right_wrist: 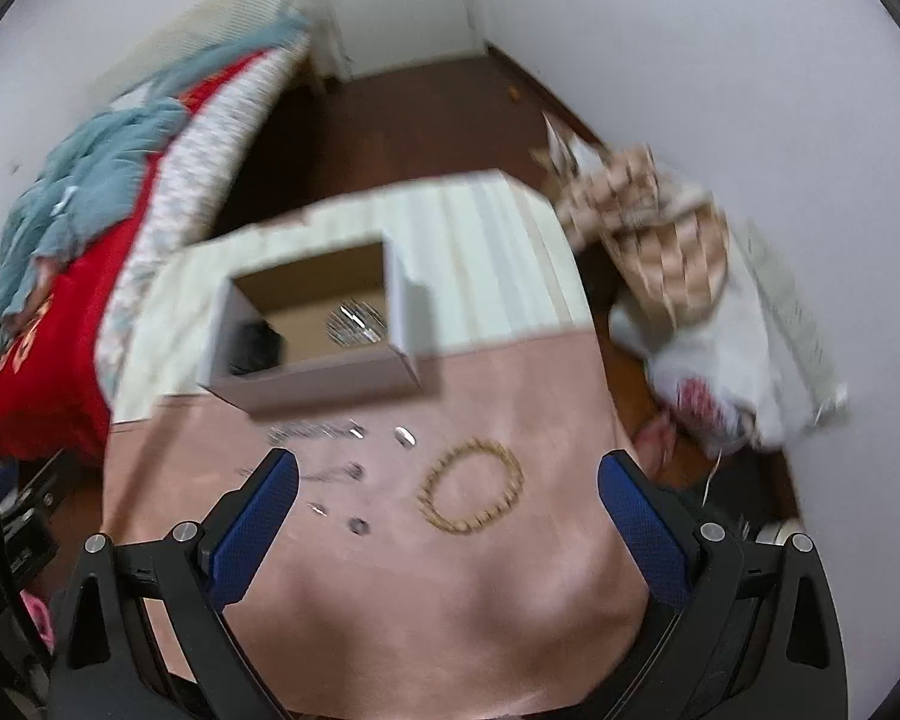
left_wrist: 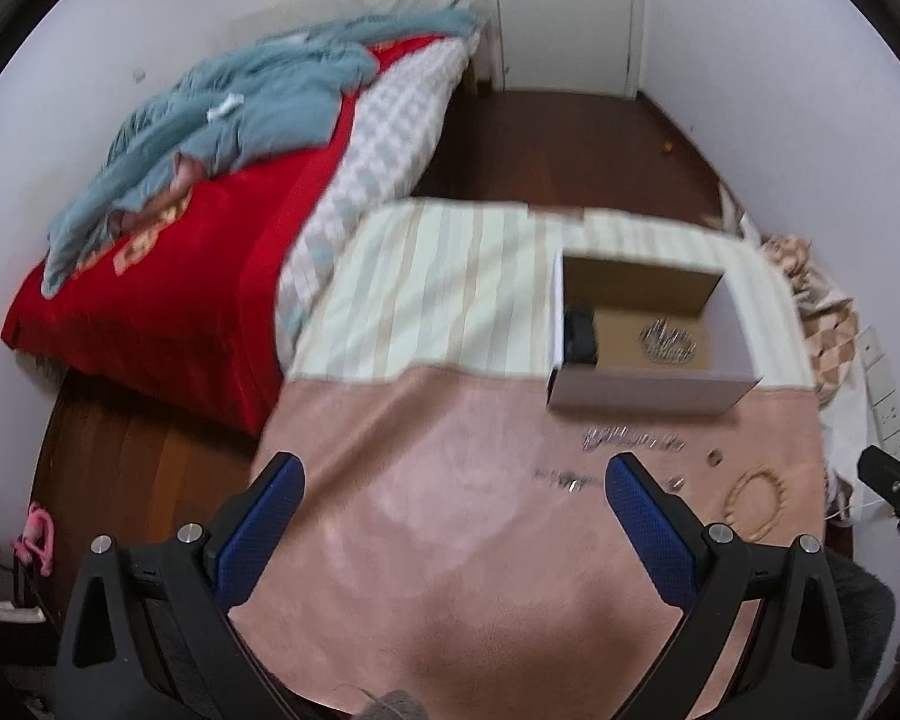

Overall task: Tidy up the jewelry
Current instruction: 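Withdraw both tools from the box and move the right tool to the wooden bead bracelet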

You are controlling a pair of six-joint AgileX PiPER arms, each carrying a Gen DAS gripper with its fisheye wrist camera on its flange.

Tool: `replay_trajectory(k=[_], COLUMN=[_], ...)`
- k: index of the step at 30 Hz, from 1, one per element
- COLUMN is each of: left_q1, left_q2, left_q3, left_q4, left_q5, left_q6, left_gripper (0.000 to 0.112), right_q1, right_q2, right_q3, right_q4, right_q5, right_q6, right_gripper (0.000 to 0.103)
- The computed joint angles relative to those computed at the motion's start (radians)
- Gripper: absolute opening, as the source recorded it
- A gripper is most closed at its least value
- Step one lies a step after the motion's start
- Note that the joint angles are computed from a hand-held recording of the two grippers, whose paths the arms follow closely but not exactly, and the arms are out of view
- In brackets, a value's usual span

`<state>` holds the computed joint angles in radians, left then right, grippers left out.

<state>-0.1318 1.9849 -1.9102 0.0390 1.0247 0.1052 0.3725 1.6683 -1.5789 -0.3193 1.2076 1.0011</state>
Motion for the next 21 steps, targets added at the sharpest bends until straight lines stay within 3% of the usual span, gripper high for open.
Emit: replay_trajectory(k=[8,16,19,21], left_q1=[-0.044,-0.055,-0.064,-0.078], left_q2=[0.075,0.116,0.117,0.116], left_q3=[0.126,0.160,0.171,0.177], left_q4=[0.075,0.088,0.051,0.023], left_q5=[-0.080,-0.092,-0.090,-0.085], left_q6=[-0.073,-0.072,-0.052,-0.037], left_gripper=[0.103,0.103,0.102,0.102], right_q1=[-0.144,-0.148,-0.129,-0.116], right_q2=[0.056,0.156,0.175,0.171], right_q3=[0.318,0.356,0.334,0.335], right_q4=[0.124,0.079,0.014,-0.013], right_q5=[-0.275,-0.357,-0.322,-0.322], right_q6=[-0.034,0.021,0.055,0.062], right_gripper=[0.100,0.072,0.051,0.025])
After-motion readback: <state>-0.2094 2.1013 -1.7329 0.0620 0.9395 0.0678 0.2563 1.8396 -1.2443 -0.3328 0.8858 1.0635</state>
